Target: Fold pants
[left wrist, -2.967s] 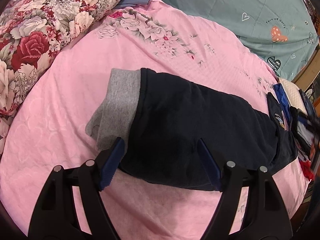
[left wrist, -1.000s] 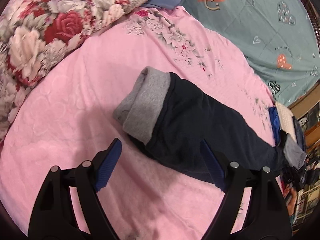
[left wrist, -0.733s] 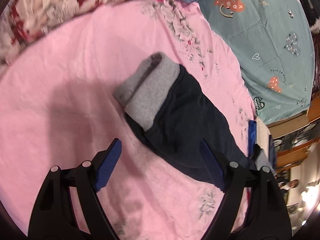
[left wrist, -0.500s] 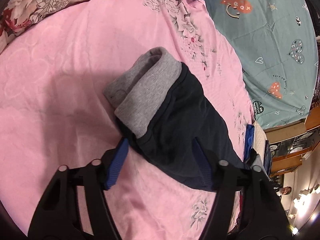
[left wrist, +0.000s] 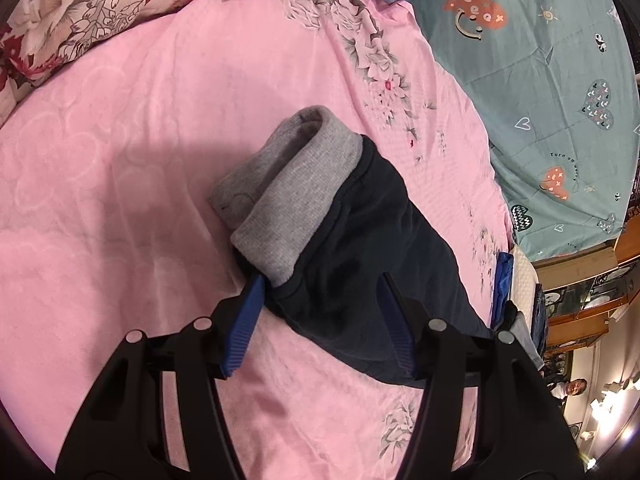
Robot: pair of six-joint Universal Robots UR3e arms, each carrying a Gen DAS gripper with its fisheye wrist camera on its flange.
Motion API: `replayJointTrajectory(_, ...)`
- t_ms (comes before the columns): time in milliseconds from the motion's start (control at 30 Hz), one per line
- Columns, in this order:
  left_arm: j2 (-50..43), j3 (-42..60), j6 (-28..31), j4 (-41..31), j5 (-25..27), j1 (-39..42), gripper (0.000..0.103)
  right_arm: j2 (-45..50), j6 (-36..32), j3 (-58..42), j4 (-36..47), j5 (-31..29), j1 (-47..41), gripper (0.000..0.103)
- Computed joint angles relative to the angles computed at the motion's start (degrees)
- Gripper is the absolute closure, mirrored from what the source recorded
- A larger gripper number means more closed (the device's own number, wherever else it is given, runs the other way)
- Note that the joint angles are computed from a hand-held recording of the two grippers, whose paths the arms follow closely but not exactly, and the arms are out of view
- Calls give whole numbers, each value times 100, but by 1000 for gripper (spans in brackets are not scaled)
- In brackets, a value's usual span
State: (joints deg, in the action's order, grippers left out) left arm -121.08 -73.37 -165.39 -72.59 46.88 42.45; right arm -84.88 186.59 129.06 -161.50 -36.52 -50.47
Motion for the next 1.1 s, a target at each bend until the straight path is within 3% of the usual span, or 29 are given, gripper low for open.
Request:
replayJointTrajectory(300, -76, 2, -93, 76, -58, -86, 45, 12, 34, 22, -52, 30, 14, 89)
replayJointTrajectory(333, -65, -12, -145, 170, -13, -121, 52, 14, 35, 20, -52, 24, 19, 89)
replayJointTrajectory(367, -62, 5, -210, 253, 79, -175, 66, 11, 30, 18, -47, 27, 24, 89)
replayJointTrajectory(433, -90, 74, -263, 262, 153, -215, 81, -21, 13, 34, -35, 24, 30, 89)
replayJointTrajectory(567, -22, -88, -428, 470, 20, -117, 89, -54, 1, 68, -35, 21, 13, 89)
replayJointTrajectory(733, 12, -33, -740, 730, -199, -39, 92, -78, 43, 95, -129, 106, 11, 90)
replayJointTrajectory(867, 93, 218, -660, 575, -465, 35, 92, -352, 47, 164, 31, 533, -117, 91)
replayJointTrajectory(1100, 44, 195, -352, 206, -33, 100, 92, -1198, -569, 496, 1068, 881, -364, 91)
